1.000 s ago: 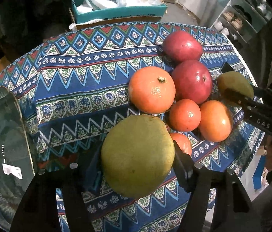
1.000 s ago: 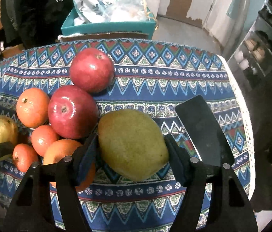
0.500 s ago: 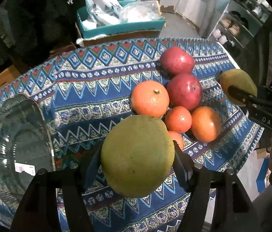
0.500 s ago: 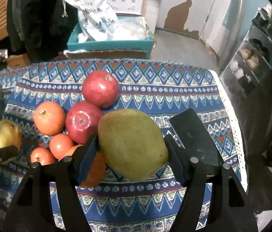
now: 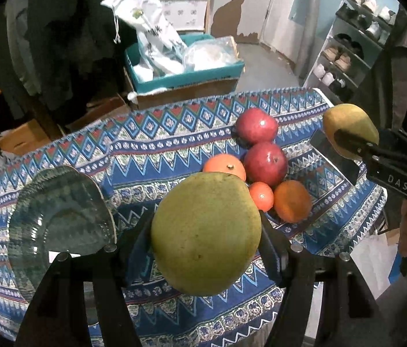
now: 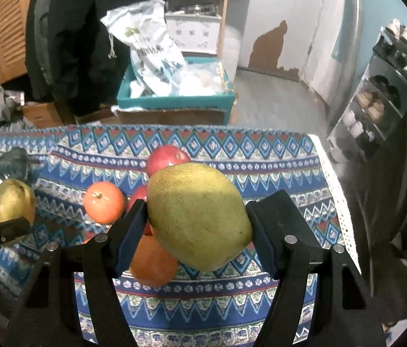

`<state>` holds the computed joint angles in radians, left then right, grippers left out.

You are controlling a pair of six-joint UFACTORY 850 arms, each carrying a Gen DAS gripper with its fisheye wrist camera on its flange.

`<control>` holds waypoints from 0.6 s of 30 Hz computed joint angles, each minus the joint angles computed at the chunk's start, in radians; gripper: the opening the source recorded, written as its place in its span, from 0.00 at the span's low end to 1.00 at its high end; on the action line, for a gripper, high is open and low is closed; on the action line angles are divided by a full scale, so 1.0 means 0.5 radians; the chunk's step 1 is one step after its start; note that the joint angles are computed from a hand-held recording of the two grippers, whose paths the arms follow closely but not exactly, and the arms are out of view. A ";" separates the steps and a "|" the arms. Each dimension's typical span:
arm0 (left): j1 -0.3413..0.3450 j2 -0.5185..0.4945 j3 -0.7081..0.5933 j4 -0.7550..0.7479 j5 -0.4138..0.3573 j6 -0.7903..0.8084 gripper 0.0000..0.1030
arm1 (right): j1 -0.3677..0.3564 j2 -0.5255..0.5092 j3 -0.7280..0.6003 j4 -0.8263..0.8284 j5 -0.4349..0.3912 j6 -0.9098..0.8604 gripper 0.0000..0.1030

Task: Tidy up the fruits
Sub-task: 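Lift both held fruits and carry them over the green glass bowl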

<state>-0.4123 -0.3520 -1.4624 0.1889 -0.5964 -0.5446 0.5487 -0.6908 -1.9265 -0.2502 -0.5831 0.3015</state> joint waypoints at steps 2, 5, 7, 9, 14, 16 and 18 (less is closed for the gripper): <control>-0.003 0.035 0.019 0.032 0.009 -0.016 0.67 | 0.009 0.014 -0.005 0.008 0.020 -0.011 0.68; -0.003 0.070 0.036 0.046 0.024 -0.032 0.67 | 0.019 0.029 -0.014 0.028 0.046 -0.032 0.68; 0.003 0.096 0.050 0.048 0.035 -0.043 0.67 | 0.029 0.041 -0.021 0.047 0.071 -0.048 0.68; 0.008 0.125 0.071 0.076 0.042 -0.065 0.67 | 0.037 0.052 -0.024 0.064 0.090 -0.066 0.68; 0.023 0.192 0.104 0.138 0.054 -0.129 0.67 | 0.057 0.069 -0.048 0.130 0.130 -0.124 0.68; 0.030 0.221 0.120 0.154 0.059 -0.148 0.67 | 0.067 0.072 -0.064 0.162 0.144 -0.151 0.68; 0.036 0.250 0.139 0.186 0.066 -0.173 0.67 | 0.077 0.071 -0.084 0.193 0.152 -0.175 0.68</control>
<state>-0.3942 -0.2270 -1.3930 0.2819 -0.5632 -0.6309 0.5874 -0.6555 -1.9686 -0.1537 -0.5072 0.2138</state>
